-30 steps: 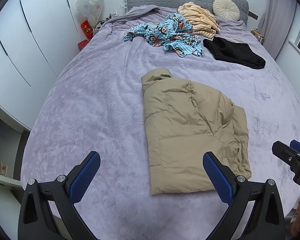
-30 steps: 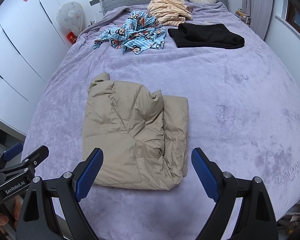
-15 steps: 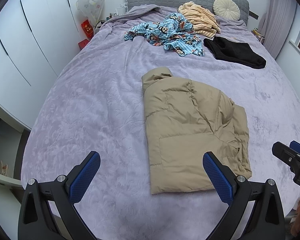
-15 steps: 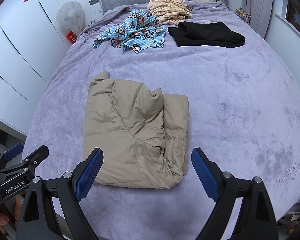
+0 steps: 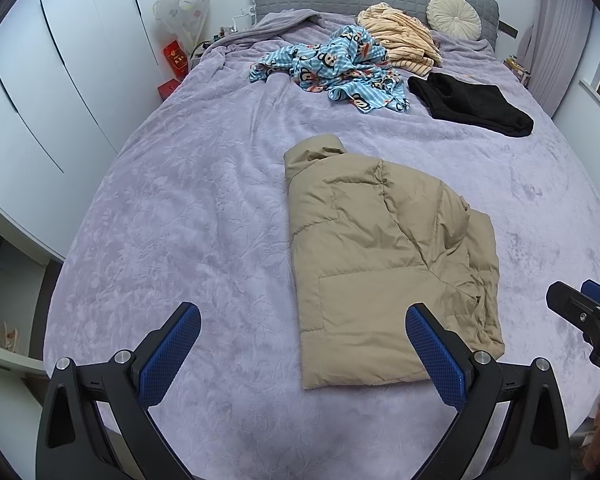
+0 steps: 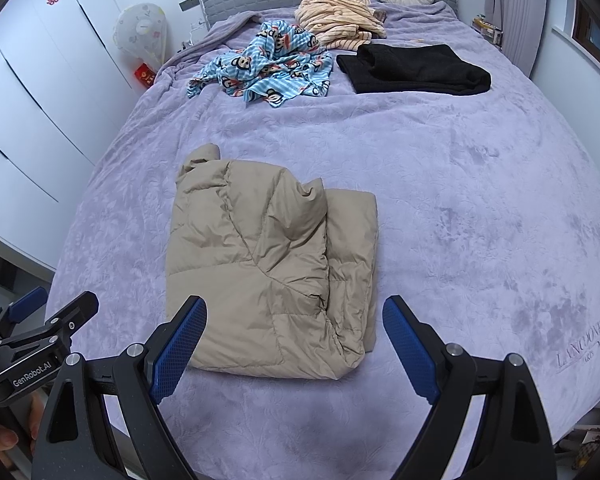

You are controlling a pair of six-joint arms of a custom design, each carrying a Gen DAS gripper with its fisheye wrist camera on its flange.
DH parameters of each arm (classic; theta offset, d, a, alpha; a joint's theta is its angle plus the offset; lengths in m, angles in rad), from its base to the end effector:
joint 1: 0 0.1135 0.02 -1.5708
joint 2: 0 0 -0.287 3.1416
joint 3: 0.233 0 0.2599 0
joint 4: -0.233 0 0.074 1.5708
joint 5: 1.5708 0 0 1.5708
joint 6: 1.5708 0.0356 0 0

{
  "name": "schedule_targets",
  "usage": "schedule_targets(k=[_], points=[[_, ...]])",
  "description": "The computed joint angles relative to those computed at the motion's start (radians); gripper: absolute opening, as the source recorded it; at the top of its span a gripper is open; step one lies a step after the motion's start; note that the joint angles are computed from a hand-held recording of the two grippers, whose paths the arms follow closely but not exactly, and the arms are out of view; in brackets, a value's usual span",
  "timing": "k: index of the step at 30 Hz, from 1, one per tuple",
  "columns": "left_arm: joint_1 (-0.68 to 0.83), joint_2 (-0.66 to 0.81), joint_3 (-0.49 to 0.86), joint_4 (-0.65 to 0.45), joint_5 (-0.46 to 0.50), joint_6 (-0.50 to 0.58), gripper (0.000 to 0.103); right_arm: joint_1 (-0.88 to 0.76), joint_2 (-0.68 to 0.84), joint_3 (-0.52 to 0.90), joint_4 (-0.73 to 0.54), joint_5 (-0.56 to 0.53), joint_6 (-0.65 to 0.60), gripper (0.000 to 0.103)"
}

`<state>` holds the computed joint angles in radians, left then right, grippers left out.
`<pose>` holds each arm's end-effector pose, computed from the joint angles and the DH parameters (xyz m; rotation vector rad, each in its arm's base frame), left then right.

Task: Fold large clothes

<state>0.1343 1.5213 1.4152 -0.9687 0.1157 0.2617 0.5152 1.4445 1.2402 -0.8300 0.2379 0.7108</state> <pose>0.3134 0.0382 0.3369 0.2062 2.6254 -0.0184 0.2645 0.1401 0.3123 0.3344 2.5452 0.1549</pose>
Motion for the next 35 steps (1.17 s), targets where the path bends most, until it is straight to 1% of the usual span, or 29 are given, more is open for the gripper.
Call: schedule_targets(k=[5, 16, 24, 35], points=[[0.01, -0.012, -0.018, 0.008, 0.002, 0.007, 0.102, 0.006, 0.0, 0.0, 0.0, 0.001, 0.005, 0.091], [0.009, -0.009, -0.015, 0.009, 0.0, 0.012, 0.102, 0.003, 0.0, -0.001, 0.001, -0.001, 0.006, 0.091], [0.0, 0.02, 0.028, -0.001, 0.007, -0.004, 0.102, 0.018, -0.002, 0.003, 0.008, 0.011, 0.01, 0.091], [-0.032, 0.011, 0.037, -0.004, -0.009, -0.02, 0.102, 0.007, -0.006, 0.003, 0.011, 0.002, 0.002, 0.091]])
